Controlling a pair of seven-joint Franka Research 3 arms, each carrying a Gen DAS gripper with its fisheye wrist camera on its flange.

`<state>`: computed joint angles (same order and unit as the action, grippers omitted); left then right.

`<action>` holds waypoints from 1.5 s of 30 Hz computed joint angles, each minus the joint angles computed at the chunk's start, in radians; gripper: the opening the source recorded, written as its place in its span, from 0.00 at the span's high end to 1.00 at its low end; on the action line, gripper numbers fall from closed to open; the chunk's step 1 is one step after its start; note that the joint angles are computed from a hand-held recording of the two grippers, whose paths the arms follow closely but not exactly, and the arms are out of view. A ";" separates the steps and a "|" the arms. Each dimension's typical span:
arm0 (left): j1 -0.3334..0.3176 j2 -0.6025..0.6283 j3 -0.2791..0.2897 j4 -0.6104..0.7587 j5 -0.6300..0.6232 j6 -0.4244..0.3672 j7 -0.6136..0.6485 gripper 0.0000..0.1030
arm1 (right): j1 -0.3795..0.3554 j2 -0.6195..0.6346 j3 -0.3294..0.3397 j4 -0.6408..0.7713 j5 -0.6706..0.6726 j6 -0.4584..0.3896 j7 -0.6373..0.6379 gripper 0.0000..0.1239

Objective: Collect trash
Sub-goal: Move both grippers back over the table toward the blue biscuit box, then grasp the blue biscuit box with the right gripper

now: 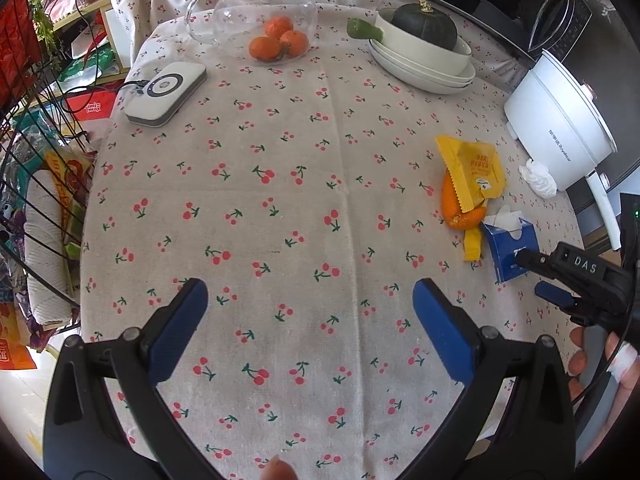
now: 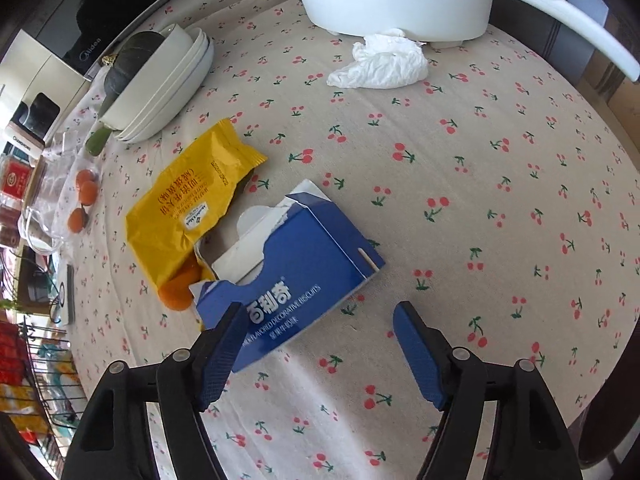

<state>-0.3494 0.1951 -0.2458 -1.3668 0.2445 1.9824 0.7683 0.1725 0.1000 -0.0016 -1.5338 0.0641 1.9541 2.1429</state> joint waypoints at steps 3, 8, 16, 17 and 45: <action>0.002 -0.013 -0.005 -0.014 -0.022 0.016 0.006 0.01 | -0.002 -0.033 -0.001 -0.035 -0.008 -0.003 -0.010 0.50; 0.007 -0.041 -0.005 -0.039 -0.036 0.038 -0.002 0.01 | -0.033 -0.053 -0.014 -0.032 0.091 -0.020 0.065 0.41; 0.013 -0.058 0.000 -0.051 0.007 0.024 -0.032 0.01 | -0.008 0.024 0.000 0.080 0.032 -0.014 0.229 0.33; 0.013 -0.058 0.000 -0.051 0.015 0.020 -0.030 0.01 | -0.001 0.035 0.000 0.088 0.019 -0.017 0.253 0.33; -0.023 -0.021 -0.024 -0.005 0.021 0.051 0.106 0.01 | -0.053 -0.275 -0.002 -0.282 -0.071 0.113 -0.131 0.66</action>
